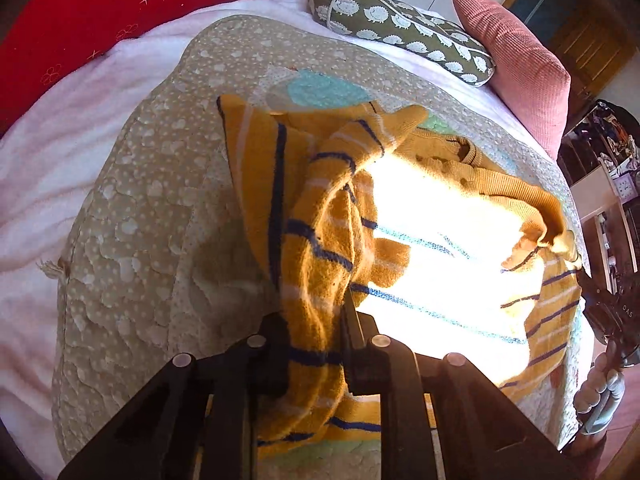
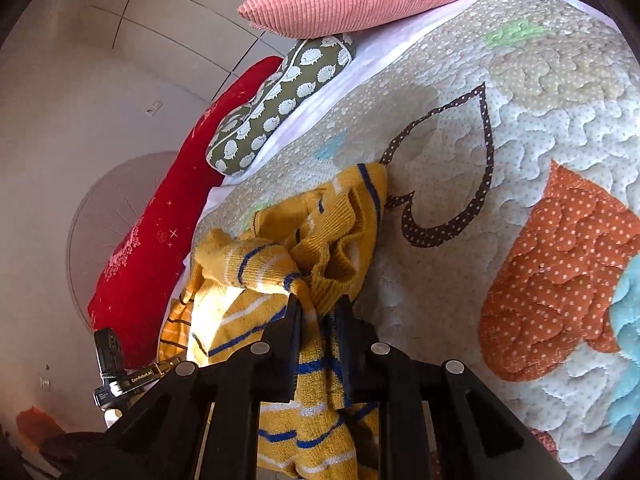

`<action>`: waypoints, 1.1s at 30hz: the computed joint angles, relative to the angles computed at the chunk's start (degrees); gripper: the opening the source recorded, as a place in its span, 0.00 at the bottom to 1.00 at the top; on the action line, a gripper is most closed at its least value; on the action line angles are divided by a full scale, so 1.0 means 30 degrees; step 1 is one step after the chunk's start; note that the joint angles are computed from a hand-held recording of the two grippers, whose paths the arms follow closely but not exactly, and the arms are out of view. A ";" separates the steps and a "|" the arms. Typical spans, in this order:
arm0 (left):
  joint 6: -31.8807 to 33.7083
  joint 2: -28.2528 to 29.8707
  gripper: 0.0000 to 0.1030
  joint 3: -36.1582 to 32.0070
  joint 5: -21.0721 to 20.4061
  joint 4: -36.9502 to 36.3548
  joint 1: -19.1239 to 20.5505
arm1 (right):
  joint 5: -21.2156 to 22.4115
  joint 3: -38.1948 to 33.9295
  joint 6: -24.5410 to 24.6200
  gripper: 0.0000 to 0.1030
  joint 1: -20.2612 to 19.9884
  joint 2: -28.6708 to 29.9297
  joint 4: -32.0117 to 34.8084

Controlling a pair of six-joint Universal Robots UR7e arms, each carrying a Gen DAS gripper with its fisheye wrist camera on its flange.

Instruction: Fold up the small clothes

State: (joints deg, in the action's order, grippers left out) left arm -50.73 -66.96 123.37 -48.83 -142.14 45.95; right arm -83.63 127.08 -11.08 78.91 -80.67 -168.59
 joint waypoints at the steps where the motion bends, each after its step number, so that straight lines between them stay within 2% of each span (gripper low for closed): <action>1: -0.0011 -0.0067 0.16 0.0126 -0.0277 -0.0234 -0.0107 | 0.0330 0.0092 -0.0191 0.10 -0.0264 -0.0683 0.0586; 2: -0.0075 -0.0049 0.16 0.0175 -0.0459 -0.0302 -0.0176 | 0.0524 0.0246 -0.0269 0.10 -0.0474 -0.1178 0.0883; 3: -0.0327 0.0095 0.16 0.0041 -0.0440 -0.0005 -0.0168 | 0.0050 0.0431 -0.0423 0.10 -0.0475 -0.1579 0.0874; 5: -0.1138 0.0553 0.24 -0.0600 0.0302 0.1539 -0.0022 | -0.2152 0.0399 -0.1004 0.15 0.0149 -0.1620 0.0966; 7: -0.2115 0.0798 0.33 -0.1243 0.0693 0.2912 0.0428 | -0.3170 0.0420 -0.1092 0.18 0.0463 -0.1485 0.0648; 9: -0.2429 0.0353 0.36 -0.1001 -0.0214 0.1711 0.1052 | -0.3774 0.0695 -0.1310 0.28 0.0852 -0.1538 -0.0600; 10: -0.2532 -0.0050 0.36 -0.0584 -0.0734 0.0598 0.1261 | -0.3616 0.0799 -0.1382 0.39 0.1000 -0.1633 -0.0997; 11: -0.2379 -0.0483 0.36 -0.0114 -0.1059 -0.0474 0.1356 | -0.3210 0.0954 -0.1373 0.44 0.1055 -0.1917 -0.1182; 12: -0.2072 -0.0933 0.36 0.0397 -0.0990 -0.1440 0.1282 | -0.2739 0.1204 -0.1608 0.44 0.1051 -0.2331 -0.1317; 14: -0.2127 -0.1990 0.36 0.1312 0.0000 -0.1858 0.0623 | -0.2271 0.1305 -0.2326 0.44 0.1464 -0.2827 -0.0806; 18: -0.1083 -0.2962 0.36 0.2022 0.1463 -0.2193 -0.0993 | -0.1149 0.0688 -0.3251 0.44 0.2363 -0.2547 0.2525; 20: 0.0666 -0.2442 0.36 0.1615 0.0978 -0.3008 -0.1290 | -0.0982 0.0226 -0.3030 0.44 0.2825 -0.1513 0.3247; 21: 0.1589 -0.1995 0.36 0.1263 0.0535 -0.3325 -0.1322 | -0.0389 -0.0250 -0.3389 0.44 0.2863 -0.0534 0.3906; 23: 0.3472 -0.0534 0.38 0.0170 -0.0381 -0.3997 -0.0999 | -0.0577 -0.0663 -0.3061 0.44 0.3049 0.0203 0.4123; 25: 0.4874 0.1048 0.38 -0.1241 -0.1180 -0.3393 -0.0457 | -0.1006 -0.1438 -0.2745 0.44 0.3249 0.1527 0.4448; 27: 0.5483 0.2607 0.38 -0.2782 -0.1423 -0.2159 0.0230 | -0.1609 -0.2254 -0.2358 0.44 0.3311 0.2604 0.4910; 28: 0.5626 0.3271 0.38 -0.3541 -0.1334 -0.1492 0.0600 | -0.2125 -0.2620 -0.2157 0.44 0.3376 0.3074 0.4780; 30: 0.5092 0.3954 0.38 -0.4422 -0.0111 -0.0444 0.1157 | -0.3325 -0.3309 -0.1984 0.44 0.3514 0.3820 0.4194; 32: 0.4371 0.3809 0.37 -0.4512 0.0936 -0.0651 0.1828 | -0.4509 -0.4007 -0.1671 0.43 0.3528 0.4394 0.3399; 33: 0.4147 0.3646 0.35 -0.4510 0.0851 -0.1131 0.2267 | -0.4747 -0.4393 -0.1517 0.43 0.3410 0.4648 0.3195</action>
